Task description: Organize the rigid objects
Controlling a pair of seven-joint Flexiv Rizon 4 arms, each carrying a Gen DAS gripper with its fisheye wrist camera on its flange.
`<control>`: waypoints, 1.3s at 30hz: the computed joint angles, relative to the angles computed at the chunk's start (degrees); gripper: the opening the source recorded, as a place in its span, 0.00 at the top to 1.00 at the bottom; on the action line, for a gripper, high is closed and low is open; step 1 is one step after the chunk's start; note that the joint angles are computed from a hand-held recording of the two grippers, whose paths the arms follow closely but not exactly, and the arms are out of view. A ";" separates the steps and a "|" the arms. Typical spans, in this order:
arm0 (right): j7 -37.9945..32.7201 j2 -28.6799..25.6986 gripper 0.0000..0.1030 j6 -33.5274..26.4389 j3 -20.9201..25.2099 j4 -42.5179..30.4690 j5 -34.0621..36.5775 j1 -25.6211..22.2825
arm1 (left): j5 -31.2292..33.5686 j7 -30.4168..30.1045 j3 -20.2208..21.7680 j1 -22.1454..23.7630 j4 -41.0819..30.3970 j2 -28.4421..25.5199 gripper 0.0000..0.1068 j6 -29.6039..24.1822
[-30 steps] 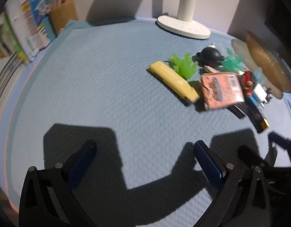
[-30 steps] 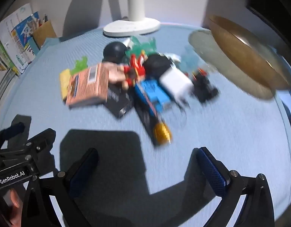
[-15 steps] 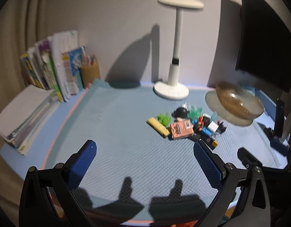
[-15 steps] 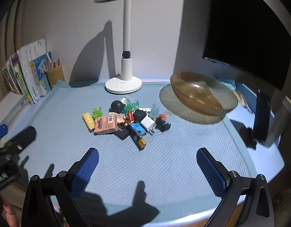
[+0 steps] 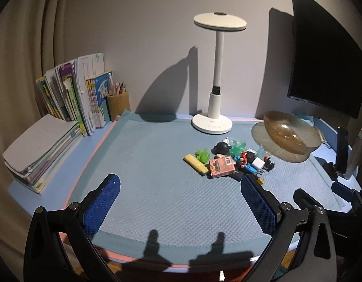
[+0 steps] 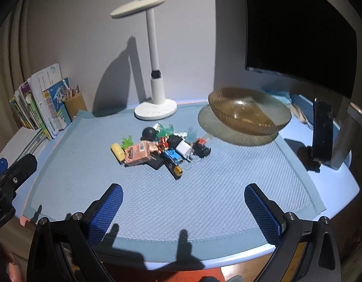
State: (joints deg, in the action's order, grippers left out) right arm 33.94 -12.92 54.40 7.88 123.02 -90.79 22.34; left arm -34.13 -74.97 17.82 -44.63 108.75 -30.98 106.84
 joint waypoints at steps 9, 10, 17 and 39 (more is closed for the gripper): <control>3.43 -3.89 0.00 0.97 -1.62 -2.59 -5.59 -1.06 | 4.57 -2.77 -5.51 7.41 -4.91 -3.93 0.04 -2.36; 1.99 -4.40 0.00 -0.40 -1.62 -3.20 -5.30 -0.53 | 4.78 -3.22 -4.50 6.89 -6.05 -4.86 0.04 -3.07; -5.95 -8.98 0.00 -6.04 -3.00 -7.83 -4.94 2.02 | 7.63 -6.49 4.09 2.79 -14.40 -12.11 0.04 -9.89; -4.57 -13.04 0.00 5.44 -5.39 -10.29 -4.51 -1.35 | 24.22 -14.16 -1.79 9.88 -18.98 -12.71 0.04 -16.97</control>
State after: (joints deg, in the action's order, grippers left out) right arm 29.37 -25.96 59.83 2.49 112.73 -95.30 20.99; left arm -9.91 -89.13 16.03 -34.74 89.77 -43.69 89.86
